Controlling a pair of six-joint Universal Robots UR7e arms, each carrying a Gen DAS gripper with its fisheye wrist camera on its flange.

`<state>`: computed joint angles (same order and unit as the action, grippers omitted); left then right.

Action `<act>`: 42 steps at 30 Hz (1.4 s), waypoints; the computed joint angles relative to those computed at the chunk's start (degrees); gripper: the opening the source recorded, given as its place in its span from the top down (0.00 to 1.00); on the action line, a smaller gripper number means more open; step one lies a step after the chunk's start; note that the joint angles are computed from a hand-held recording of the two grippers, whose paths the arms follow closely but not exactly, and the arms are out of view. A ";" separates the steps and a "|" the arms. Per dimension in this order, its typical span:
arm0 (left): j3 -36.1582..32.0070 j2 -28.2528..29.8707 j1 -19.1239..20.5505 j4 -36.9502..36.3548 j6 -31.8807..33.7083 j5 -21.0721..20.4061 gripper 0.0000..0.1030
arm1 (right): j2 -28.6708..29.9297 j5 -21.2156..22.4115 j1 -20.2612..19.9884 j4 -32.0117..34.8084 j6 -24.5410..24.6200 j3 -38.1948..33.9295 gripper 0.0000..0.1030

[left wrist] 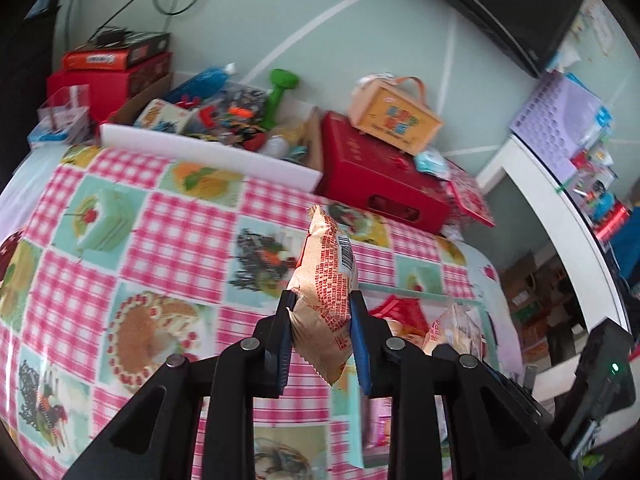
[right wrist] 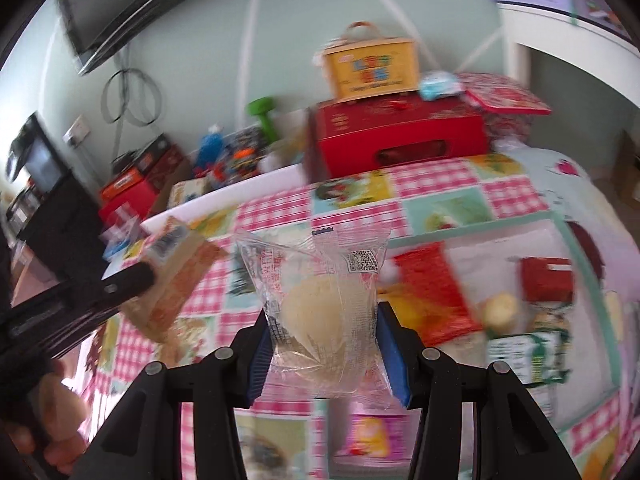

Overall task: Organize snacks
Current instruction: 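Carry the bagged bun with the right tool while the left tool carries the cake bar to the tray, then open the right tool over the tray while the left tool releases the cake bar there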

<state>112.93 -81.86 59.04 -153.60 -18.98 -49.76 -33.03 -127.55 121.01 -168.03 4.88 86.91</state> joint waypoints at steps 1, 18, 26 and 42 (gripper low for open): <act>0.08 0.30 -0.35 -0.27 0.47 -0.71 0.74 | -0.85 -1.19 -0.38 -0.43 0.64 0.80 0.50; 0.16 7.25 -4.69 0.03 6.06 -8.92 0.74 | -9.17 -10.09 -4.98 -2.23 8.94 8.76 0.50; 0.49 9.11 -5.34 0.20 6.60 -9.44 0.74 | -8.69 -8.55 -4.78 -2.20 7.41 8.59 0.50; -0.10 11.54 -4.95 3.13 3.73 -7.90 0.74 | -8.38 -6.97 -5.84 0.74 7.50 8.39 0.50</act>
